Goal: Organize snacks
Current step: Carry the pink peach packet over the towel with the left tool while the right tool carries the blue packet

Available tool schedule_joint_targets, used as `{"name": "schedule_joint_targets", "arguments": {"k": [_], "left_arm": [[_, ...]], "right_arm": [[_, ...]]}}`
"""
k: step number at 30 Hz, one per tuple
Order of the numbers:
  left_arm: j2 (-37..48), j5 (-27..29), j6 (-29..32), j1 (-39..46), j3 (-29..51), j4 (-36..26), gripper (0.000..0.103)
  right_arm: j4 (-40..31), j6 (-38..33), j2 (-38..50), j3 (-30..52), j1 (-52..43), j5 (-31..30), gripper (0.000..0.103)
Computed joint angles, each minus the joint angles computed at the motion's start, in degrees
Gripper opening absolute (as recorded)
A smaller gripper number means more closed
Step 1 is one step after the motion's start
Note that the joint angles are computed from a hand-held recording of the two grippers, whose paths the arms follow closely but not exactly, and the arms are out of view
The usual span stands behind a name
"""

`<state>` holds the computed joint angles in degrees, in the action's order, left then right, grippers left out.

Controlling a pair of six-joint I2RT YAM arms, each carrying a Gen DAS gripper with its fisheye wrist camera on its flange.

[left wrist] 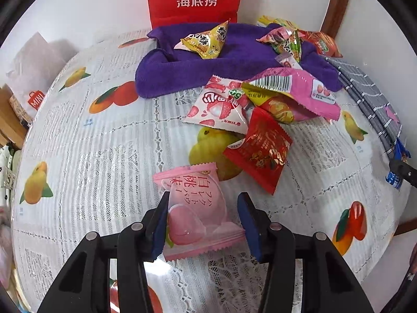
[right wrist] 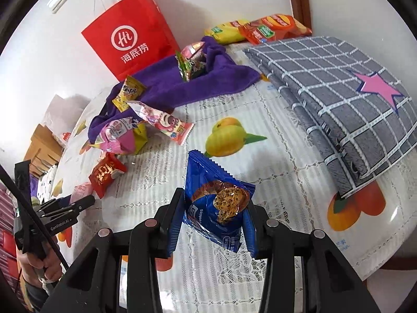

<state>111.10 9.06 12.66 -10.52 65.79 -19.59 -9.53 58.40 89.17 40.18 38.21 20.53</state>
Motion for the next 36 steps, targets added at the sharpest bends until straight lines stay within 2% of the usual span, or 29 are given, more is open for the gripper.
{"name": "schedule_joint_targets", "arguments": {"k": [3, 9, 15, 24, 36], "left_arm": [[-0.95, 3.15, -0.65, 1.54, 0.7, -1.41, 0.047], [-5.59, 5.9, -0.38, 3.17, 0.62, -2.45, 0.047], [-7.09, 8.16, -0.88, 3.9, 4.24, -4.99, 0.047], [-6.13, 9.68, -1.99, 4.02, 11.06, -7.07, 0.047], [-0.49, 10.94, -3.32, 5.35, 20.61, -10.69, 0.047]], "right_arm": [[-2.68, 0.05, -1.11, 1.39, 0.78, 1.54, 0.041], [-7.27, -0.84, -2.12, 5.39, 2.1, 4.19, 0.041], [-10.69, -3.42, -1.58, 10.68, 2.55, 5.91, 0.041], [-15.57, -8.6, 0.08, 19.64, 1.74, 8.65, 0.041], [-16.1, -14.36, 3.96, 27.01, -1.73, 8.02, 0.041]]}}
